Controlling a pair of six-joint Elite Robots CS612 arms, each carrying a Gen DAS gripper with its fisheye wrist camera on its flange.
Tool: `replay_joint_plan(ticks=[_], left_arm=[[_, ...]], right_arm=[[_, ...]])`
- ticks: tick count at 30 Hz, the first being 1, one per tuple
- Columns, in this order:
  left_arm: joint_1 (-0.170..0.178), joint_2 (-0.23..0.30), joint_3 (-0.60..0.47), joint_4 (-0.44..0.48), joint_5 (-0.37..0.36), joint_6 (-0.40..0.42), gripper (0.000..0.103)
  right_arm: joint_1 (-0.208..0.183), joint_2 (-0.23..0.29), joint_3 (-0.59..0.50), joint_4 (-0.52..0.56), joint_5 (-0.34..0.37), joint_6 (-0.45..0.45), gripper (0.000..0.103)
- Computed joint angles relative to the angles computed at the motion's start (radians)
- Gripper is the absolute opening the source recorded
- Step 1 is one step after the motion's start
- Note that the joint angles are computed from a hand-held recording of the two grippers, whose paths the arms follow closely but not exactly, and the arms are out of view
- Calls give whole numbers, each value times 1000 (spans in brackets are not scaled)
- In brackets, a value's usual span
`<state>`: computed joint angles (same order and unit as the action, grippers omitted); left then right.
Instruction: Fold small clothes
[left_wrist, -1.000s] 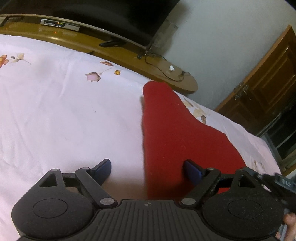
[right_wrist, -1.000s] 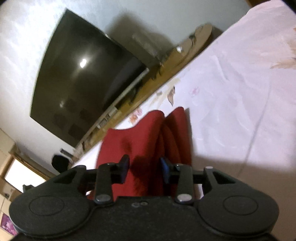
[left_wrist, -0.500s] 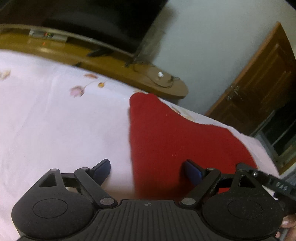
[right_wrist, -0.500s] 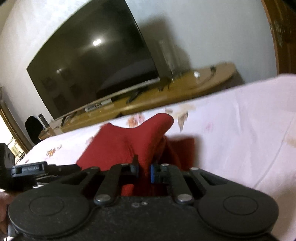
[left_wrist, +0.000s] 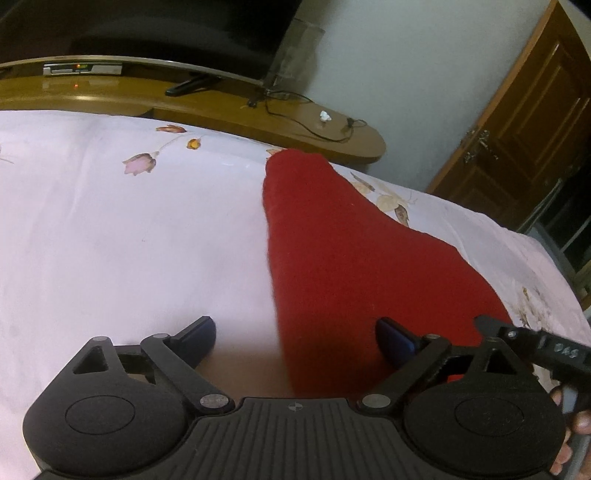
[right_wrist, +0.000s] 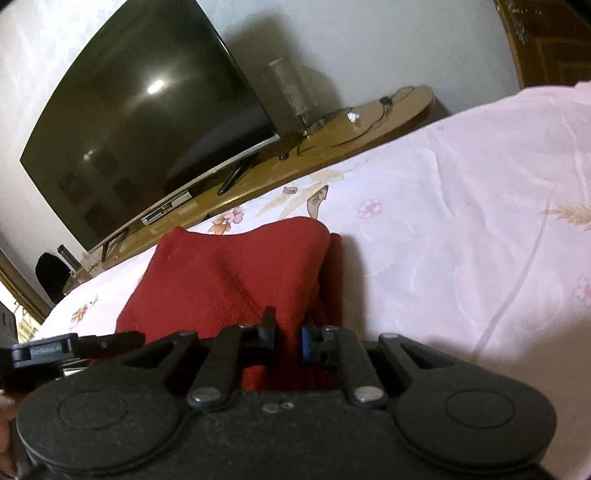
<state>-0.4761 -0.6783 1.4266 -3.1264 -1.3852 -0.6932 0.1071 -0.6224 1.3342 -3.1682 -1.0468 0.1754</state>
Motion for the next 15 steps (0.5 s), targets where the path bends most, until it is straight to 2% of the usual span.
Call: replay_joint_plan(ticks=[2, 3, 4, 8, 12, 15], left_arm=[[-5, -16, 27, -36, 17, -3, 94], [-6, -23, 43, -61, 13, -4, 94], [-6, -29, 58, -90, 3, -6, 94], [-18, -66, 147, -173, 1, -13, 94], [-38, -94, 241, -260, 12, -61, 94], [-46, -97, 269, -268, 3, -84, 94]], right_arm=[[-9, -11, 8, -5, 32, 45, 32], [-12, -21, 22, -25, 30, 66, 37], [-18, -27, 33, -43, 39, 83, 47], [-52, -79, 132, -98, 116, 179, 45], [-75, -127, 261, -179, 165, 275, 41], [-76, -137, 310, -190, 193, 329, 36]])
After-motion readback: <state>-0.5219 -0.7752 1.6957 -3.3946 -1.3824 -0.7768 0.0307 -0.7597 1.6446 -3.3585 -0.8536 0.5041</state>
